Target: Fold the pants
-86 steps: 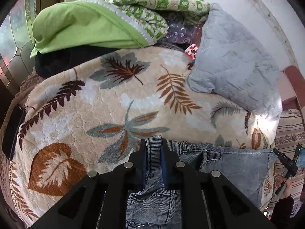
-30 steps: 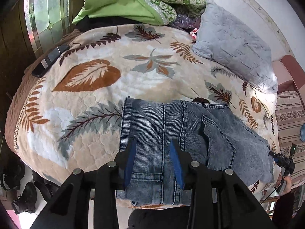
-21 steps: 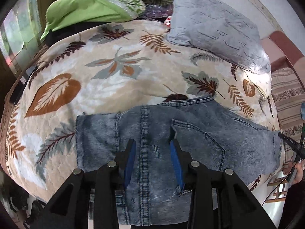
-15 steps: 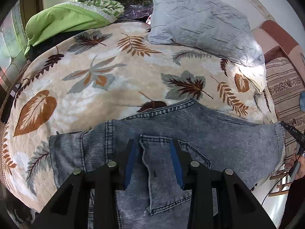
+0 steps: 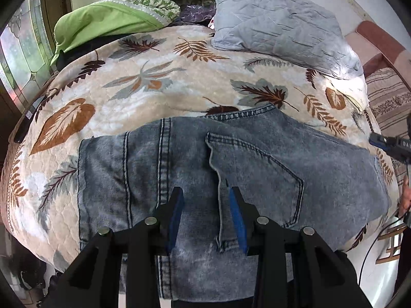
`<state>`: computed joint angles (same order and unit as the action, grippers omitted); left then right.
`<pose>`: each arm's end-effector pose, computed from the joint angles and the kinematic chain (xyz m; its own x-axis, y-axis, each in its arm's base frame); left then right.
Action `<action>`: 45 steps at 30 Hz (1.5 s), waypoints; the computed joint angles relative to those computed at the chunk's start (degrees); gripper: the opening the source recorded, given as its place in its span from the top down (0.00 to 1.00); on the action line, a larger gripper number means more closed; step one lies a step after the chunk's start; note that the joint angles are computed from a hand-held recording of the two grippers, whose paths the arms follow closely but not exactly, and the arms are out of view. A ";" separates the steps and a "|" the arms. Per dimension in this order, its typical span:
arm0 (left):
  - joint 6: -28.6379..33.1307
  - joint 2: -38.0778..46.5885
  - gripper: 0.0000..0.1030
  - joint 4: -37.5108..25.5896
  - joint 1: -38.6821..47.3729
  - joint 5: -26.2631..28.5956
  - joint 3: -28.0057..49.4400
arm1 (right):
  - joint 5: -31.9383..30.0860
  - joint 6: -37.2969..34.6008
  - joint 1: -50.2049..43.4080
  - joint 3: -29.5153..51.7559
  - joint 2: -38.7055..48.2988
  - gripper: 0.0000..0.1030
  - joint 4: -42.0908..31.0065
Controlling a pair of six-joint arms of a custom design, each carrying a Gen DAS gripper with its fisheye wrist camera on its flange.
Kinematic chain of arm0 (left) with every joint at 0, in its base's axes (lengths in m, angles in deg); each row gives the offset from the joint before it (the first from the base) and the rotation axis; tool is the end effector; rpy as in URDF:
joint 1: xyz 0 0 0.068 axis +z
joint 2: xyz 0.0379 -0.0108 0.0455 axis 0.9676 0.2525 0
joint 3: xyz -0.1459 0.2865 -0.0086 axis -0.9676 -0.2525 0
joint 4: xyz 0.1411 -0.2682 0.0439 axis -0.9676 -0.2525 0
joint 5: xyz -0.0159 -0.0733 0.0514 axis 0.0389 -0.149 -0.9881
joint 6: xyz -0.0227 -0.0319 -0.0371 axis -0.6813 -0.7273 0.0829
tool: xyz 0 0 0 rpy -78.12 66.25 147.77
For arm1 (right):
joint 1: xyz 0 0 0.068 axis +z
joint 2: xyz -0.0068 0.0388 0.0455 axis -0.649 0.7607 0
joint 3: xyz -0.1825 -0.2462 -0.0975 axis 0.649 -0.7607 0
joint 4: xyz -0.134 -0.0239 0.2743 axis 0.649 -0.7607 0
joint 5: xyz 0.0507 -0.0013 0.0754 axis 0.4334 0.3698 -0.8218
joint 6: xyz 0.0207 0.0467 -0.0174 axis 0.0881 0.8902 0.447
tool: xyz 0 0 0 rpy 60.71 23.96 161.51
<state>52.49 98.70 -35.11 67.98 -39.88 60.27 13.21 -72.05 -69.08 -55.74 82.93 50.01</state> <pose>0.3592 -0.0575 0.1786 -0.7401 0.4517 -0.4983 0.5645 0.8199 -0.0952 0.1989 -0.0913 0.1836 -0.6352 0.5997 -0.4867 0.3818 0.7916 0.4770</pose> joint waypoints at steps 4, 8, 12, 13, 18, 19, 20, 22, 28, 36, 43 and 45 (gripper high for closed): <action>2.89 -3.06 0.61 3.63 3.95 -0.27 -4.56 | 7.04 7.51 19.99 4.84 12.00 0.27 8.22; 7.32 -4.29 0.61 11.21 7.38 -1.33 -9.47 | 8.71 9.65 27.75 10.93 22.37 0.27 12.69; 7.24 -0.52 0.61 17.91 9.61 -2.61 -10.51 | 10.84 5.91 30.57 17.71 30.58 0.27 10.68; 6.84 1.03 0.59 19.02 10.07 -2.83 -10.08 | 11.71 4.93 31.08 18.92 31.92 0.27 10.22; 8.07 3.63 0.52 27.34 11.37 0.76 -11.65 | 14.88 0.08 33.19 24.32 36.69 0.27 7.98; 8.35 4.03 0.51 30.41 11.14 0.78 -12.63 | 15.11 -0.64 33.50 25.19 37.33 0.27 7.67; 8.30 4.69 0.51 32.59 10.77 0.77 -12.98 | 15.07 -1.31 33.85 26.19 38.33 0.27 7.26; 8.44 5.69 0.51 35.25 10.45 1.02 -13.16 | 15.27 -2.24 34.70 27.90 40.12 0.27 6.90; 7.82 7.79 0.41 36.79 11.45 3.11 -11.97 | 17.48 -4.68 36.85 34.61 46.44 0.69 3.01; 3.14 13.32 0.18 44.61 9.23 0.00 -8.42 | 32.07 -7.23 41.88 40.10 49.28 0.84 -2.50; 1.59 14.37 0.18 42.96 7.29 -2.93 -4.35 | 36.14 -5.55 41.45 42.03 51.23 0.85 -0.32; 1.04 13.57 0.19 40.92 7.56 -3.15 -4.31 | 33.79 -4.21 39.96 40.33 50.46 0.85 2.55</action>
